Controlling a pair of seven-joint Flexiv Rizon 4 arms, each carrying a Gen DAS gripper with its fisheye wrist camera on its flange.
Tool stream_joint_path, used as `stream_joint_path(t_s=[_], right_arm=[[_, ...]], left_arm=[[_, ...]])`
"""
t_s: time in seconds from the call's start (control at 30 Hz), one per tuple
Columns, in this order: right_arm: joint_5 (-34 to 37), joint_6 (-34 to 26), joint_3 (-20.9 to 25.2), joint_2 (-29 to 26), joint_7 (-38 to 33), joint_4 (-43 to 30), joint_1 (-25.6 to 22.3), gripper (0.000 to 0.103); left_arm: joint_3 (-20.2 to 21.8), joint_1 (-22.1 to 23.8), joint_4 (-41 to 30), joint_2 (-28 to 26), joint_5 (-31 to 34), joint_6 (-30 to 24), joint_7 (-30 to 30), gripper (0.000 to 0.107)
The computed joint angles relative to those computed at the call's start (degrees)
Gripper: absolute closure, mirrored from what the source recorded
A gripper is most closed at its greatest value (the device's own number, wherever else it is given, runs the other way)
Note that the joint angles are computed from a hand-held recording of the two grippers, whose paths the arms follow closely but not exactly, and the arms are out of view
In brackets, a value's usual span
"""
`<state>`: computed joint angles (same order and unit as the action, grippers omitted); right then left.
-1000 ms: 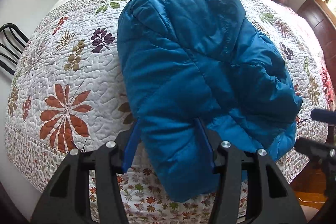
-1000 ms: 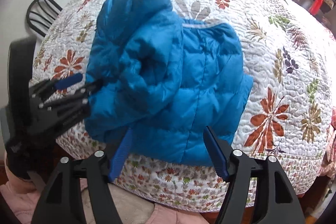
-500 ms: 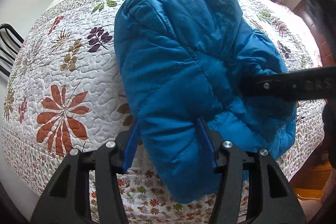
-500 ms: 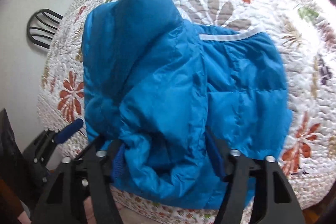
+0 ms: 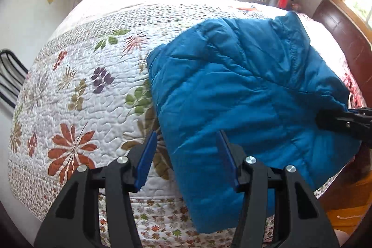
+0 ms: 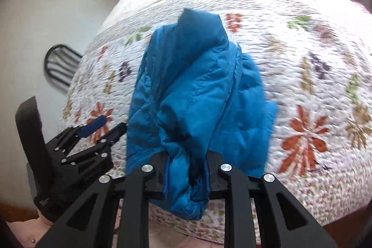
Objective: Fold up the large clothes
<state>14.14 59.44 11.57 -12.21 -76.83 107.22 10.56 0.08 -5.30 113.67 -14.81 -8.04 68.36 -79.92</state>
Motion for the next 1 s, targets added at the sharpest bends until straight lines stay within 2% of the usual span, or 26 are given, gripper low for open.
stream_joint_path(t_s=[0.07,0.13,0.33,0.57,0.67,0.77,0.83,0.93,1.0], right_arm=[[0.13,-0.27,-0.83,-0.08,1.79,1.60,-0.60,0.082],[1.46,-1.29,-1.11,-1.45,1.81,1.45,-1.71,0.081],[6.98,-3.29,0.21,-6.69,-3.63,-0.16,-5.08,0.078],[7.59,-2.52,1.26,-9.89,-6.81,-1.23,-6.18,0.075],[7.91,-2.69,1.80,-9.16,-8.12,-1.01,-6.78,0.073],[8.86,-4.29,1.80,-7.26,-9.23,-0.78,-7.72,0.064],[5.97,-3.40,0.42,-5.01,-8.33,1.08,-6.60,0.054],[3.68,-3.44,-0.75,-2.21,-7.63,1.85,-6.02,0.053],[-0.51,-1.67,-2.12,-0.69,-5.77,2.91,-4.67,0.053]], left_arm=[[-1.07,-0.26,-0.67,-1.03,-0.58,-0.88,1.05,0.054],[-0.62,-1.62,-1.84,-2.56,1.53,-1.34,0.24,0.054],[-1.79,-1.76,-2.29,-5.03,-0.09,-3.17,1.35,0.054],[-0.44,-2.96,-1.30,-6.22,1.55,-0.35,-0.67,0.053],[-0.73,-2.65,-0.99,-6.08,0.83,-0.06,-1.29,0.053],[-1.29,-2.04,-0.34,-5.21,-0.50,-0.20,-1.24,0.053],[-0.43,-2.62,-0.52,-4.64,0.59,-0.31,-2.32,0.053],[0.62,-3.16,-1.00,-4.02,2.49,0.28,-4.06,0.053],[0.66,-2.87,-1.40,-3.86,2.74,0.54,-4.44,0.053]])
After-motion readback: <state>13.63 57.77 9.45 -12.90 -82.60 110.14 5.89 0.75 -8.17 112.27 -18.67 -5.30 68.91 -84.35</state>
